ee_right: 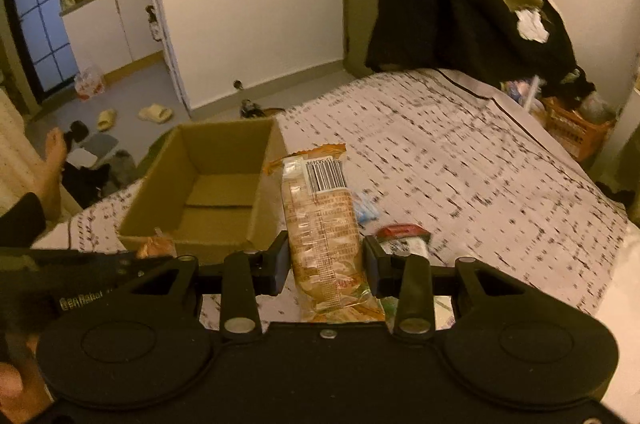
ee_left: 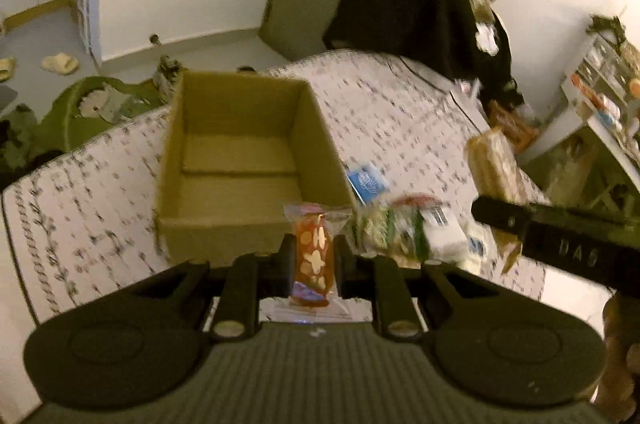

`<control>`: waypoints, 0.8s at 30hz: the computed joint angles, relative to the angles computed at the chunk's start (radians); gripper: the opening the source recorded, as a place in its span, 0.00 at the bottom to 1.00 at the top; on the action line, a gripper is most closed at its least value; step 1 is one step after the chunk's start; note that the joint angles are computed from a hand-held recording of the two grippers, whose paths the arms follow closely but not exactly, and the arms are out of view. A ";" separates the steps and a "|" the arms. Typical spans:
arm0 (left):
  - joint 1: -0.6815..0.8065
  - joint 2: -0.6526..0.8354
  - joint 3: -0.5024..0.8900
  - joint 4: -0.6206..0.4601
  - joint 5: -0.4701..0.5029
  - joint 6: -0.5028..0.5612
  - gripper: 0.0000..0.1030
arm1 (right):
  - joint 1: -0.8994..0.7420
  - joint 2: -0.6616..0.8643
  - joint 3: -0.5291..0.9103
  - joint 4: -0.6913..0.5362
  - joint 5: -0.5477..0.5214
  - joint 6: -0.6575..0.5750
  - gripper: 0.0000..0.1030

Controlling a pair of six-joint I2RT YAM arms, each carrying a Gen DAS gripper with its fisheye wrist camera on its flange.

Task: Organize snacks
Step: 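Carry the bread roll and orange snack over the cardboard box with both tools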

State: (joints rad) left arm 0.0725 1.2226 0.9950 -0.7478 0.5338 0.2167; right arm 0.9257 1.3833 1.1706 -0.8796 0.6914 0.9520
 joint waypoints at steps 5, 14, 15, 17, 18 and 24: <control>0.089 0.060 0.077 0.004 0.046 0.019 0.17 | -0.009 0.050 0.032 0.062 -0.012 -0.032 0.36; 0.153 0.193 0.208 0.012 0.060 0.079 0.17 | -0.039 0.151 0.093 0.178 -0.062 -0.081 0.36; 0.152 0.202 0.214 0.013 0.065 0.084 0.17 | -0.043 0.165 0.102 0.187 -0.069 -0.084 0.36; 0.143 0.218 0.220 0.030 0.064 0.080 0.17 | -0.052 0.189 0.118 0.199 -0.081 -0.097 0.36; 0.135 0.229 0.227 0.035 0.061 0.080 0.17 | -0.057 0.201 0.127 0.208 -0.088 -0.102 0.36; 0.084 0.294 0.253 0.072 0.012 0.062 0.17 | -0.091 0.257 0.151 0.246 -0.121 -0.117 0.36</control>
